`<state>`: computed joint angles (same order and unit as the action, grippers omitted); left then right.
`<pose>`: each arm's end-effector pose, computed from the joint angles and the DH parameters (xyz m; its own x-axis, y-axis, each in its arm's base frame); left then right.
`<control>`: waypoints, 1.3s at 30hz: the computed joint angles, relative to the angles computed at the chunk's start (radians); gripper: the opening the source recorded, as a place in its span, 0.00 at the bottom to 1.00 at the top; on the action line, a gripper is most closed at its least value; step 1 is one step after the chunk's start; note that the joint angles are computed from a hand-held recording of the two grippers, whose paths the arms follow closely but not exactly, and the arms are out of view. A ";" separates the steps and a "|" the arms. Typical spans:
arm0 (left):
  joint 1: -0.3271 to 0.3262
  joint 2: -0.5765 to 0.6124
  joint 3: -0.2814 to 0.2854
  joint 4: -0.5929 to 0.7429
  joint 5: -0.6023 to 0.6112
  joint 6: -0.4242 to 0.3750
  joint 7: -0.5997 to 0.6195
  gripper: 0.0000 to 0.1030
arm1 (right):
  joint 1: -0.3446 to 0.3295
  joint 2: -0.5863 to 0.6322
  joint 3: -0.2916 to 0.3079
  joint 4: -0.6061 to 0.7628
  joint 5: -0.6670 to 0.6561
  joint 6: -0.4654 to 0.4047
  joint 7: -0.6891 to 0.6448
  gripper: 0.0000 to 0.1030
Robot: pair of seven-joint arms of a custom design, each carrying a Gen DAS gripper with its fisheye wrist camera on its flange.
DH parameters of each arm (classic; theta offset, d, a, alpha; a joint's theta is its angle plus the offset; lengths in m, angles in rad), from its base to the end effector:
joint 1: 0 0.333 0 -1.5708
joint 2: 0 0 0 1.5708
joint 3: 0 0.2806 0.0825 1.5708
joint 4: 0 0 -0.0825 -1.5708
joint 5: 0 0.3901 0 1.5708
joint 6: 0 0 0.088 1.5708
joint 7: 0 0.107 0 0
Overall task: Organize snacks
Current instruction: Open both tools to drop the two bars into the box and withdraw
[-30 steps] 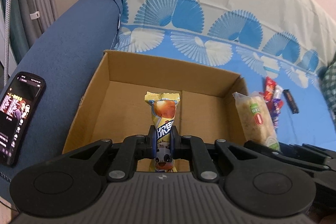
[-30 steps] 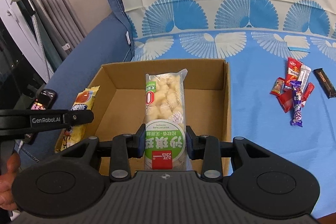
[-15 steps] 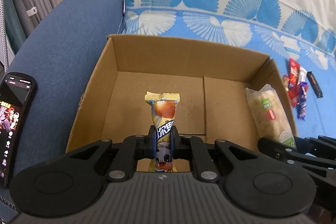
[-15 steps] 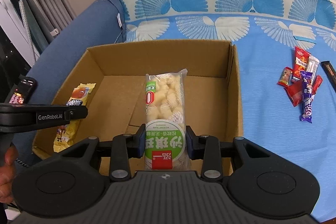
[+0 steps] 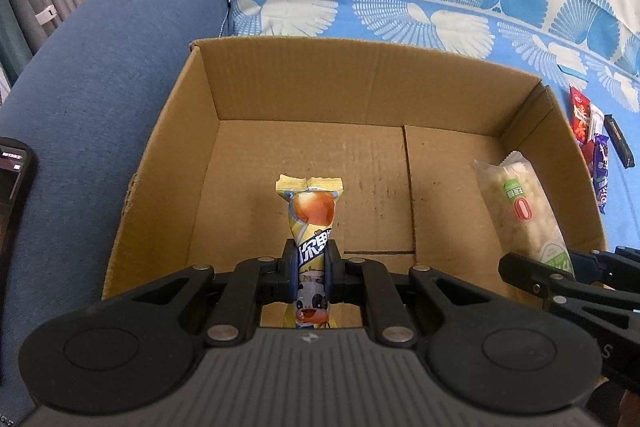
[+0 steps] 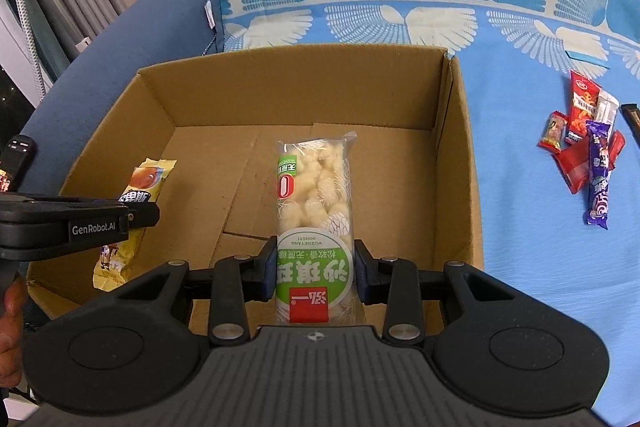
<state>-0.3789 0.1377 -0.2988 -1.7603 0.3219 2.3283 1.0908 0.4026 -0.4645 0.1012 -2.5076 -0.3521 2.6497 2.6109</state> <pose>0.5072 -0.3906 0.4962 -0.3367 -0.9404 -0.0485 -0.8212 0.3185 -0.4735 0.4028 0.2345 0.4761 -0.1811 -0.9485 -0.2598 -0.7742 0.3004 -0.5571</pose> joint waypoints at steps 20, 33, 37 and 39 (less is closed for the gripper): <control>-0.014 -0.079 -0.005 -0.050 0.052 -0.044 -0.027 1.00 | 0.000 -0.104 0.031 -0.013 -0.062 -0.097 0.053 0.82; -0.063 -0.444 -0.002 -0.312 -0.074 -0.080 -0.015 1.00 | 0.112 -0.407 0.140 -0.072 -0.064 -0.358 0.150 0.99; -0.094 -0.549 0.005 -0.388 -0.094 -0.083 -0.030 1.00 | 0.148 -0.459 0.168 -0.080 -0.068 -0.413 0.193 0.99; -0.106 -0.596 0.005 -0.421 -0.093 -0.090 -0.042 1.00 | 0.167 -0.482 0.182 -0.085 -0.072 -0.435 0.216 0.99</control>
